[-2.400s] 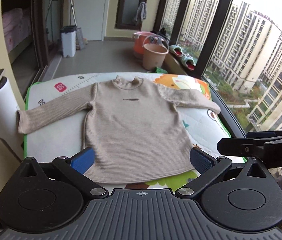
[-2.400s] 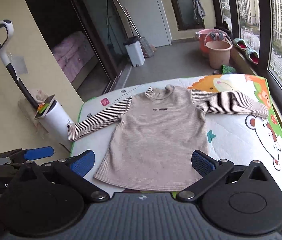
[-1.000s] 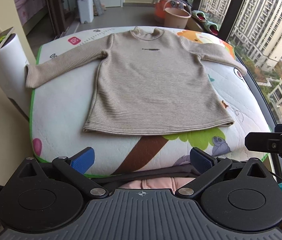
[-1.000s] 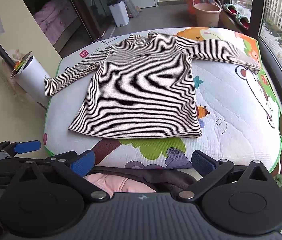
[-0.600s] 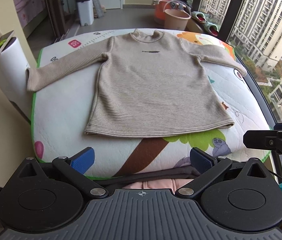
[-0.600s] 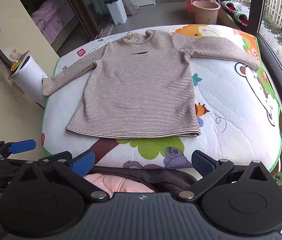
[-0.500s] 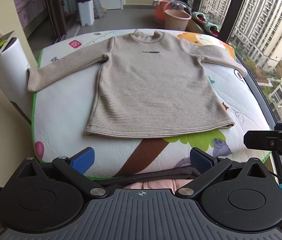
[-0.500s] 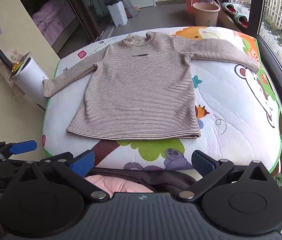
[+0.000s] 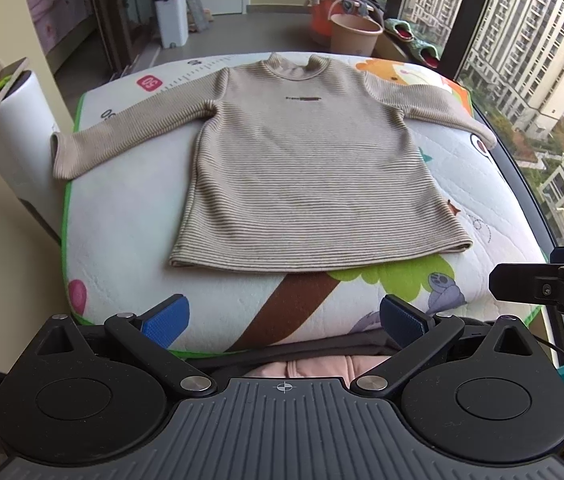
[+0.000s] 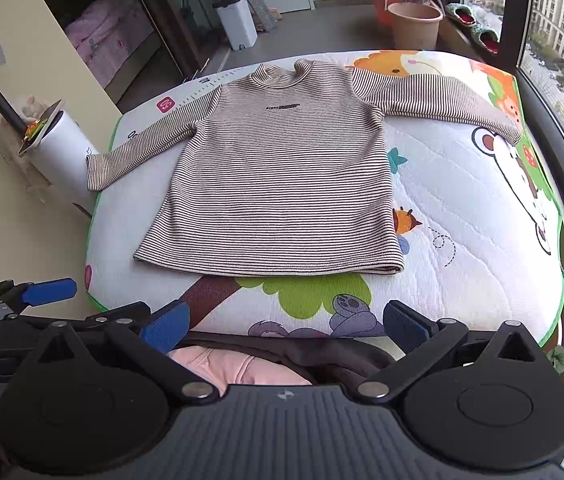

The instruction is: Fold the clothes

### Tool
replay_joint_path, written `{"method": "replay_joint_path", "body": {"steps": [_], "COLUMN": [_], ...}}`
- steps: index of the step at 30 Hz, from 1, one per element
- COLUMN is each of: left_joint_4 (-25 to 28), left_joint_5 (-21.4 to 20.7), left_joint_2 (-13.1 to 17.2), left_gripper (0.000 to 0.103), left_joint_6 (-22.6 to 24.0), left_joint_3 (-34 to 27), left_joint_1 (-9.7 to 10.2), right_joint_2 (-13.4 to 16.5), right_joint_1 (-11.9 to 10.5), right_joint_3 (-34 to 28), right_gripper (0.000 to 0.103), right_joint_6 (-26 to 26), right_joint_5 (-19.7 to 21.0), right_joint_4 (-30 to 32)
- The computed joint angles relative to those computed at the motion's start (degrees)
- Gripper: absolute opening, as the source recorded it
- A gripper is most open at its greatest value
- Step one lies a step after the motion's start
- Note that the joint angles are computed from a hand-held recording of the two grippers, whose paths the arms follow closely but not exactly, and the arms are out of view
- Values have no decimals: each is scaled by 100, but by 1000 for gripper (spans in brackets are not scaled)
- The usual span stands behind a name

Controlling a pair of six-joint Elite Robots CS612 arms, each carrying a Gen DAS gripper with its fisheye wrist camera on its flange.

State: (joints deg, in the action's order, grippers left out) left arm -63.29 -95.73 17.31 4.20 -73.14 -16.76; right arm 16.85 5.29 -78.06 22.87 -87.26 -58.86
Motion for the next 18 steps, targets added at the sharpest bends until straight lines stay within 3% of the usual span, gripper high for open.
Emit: {"method": "replay_joint_path", "body": {"steps": [18], "left_joint_4": [-130], "left_joint_5": [-44], "left_joint_2": [-13], "left_gripper": [103], "left_joint_6": [-42], "left_joint_3": [24], "left_joint_1": [16], "right_joint_2": [14], "right_joint_1": [-1], "right_joint_3": [-6], "right_gripper": [103], "right_joint_6": [40], "right_joint_5": [18], "right_joint_4": [21]}}
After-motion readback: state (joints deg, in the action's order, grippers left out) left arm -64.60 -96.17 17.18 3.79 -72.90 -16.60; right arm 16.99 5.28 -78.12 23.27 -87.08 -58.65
